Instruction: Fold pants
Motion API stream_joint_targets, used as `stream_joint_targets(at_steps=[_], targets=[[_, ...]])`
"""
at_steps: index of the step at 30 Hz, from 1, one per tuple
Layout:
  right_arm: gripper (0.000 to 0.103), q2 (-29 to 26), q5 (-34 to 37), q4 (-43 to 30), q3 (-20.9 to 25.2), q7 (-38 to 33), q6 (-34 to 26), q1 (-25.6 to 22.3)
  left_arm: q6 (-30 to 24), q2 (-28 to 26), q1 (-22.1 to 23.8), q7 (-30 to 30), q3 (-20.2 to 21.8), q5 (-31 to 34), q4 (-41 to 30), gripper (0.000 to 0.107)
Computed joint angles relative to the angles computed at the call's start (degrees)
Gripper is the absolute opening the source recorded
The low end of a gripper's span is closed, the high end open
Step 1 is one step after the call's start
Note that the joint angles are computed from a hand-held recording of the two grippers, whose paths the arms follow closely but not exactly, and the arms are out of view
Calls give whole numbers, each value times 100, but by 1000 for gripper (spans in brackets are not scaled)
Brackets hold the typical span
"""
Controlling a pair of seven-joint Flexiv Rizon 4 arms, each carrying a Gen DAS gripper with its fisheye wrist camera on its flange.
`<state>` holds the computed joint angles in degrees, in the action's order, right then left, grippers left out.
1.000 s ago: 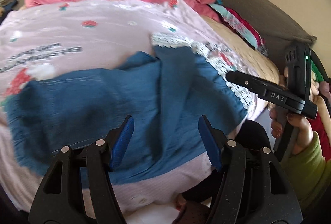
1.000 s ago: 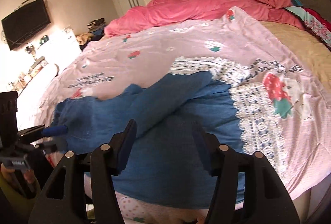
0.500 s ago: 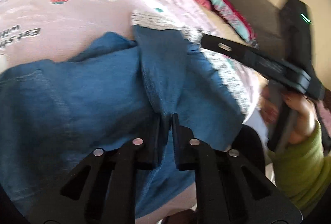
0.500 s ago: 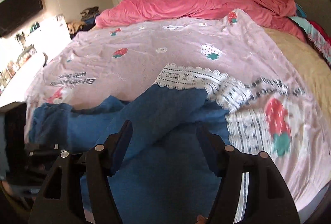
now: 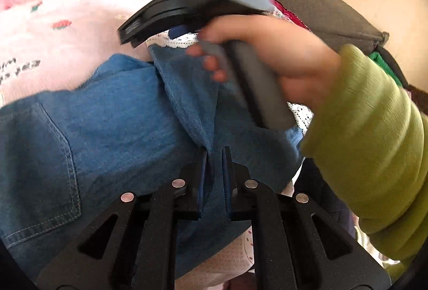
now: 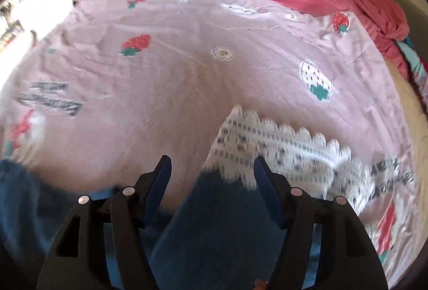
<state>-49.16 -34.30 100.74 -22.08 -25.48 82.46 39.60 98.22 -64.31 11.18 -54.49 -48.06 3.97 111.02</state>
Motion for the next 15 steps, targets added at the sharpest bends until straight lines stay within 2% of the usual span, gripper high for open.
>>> stream_joint_targets(at_steps=[1,4,5,6,7,8,9,13,15], targets=[[63,-83,70,-227,188,-65,-303,-143,41,28,-25,2,33,18,16,5],[62,-228,246,-538,768,-277,-510,-642,77,46,-105,-19,119,24,-23,5],[54,-264,300,-507,770,-207,-330,-701,85,46,-132,-38,146,12,-46,5],[39,-260,304,-434,664,-148,-221,-659,86,51,-139,-52,157,10,-51,5],[32,-235,285,-343,523,-103,-158,-577,98,53,-145,-69,173,5,-59,5],[18,-187,278,-189,409,-79,59,-533,106,56,-146,-79,179,9,-64,5],[10,-138,332,-3,283,-23,383,-478,143,66,-161,-92,204,17,-68,5],[9,4,961,888,-578,197,1715,200,194,65,-141,-161,217,46,-64,5],[9,105,1494,1478,-896,172,2506,545,262,67,-172,-208,261,62,-83,12]])
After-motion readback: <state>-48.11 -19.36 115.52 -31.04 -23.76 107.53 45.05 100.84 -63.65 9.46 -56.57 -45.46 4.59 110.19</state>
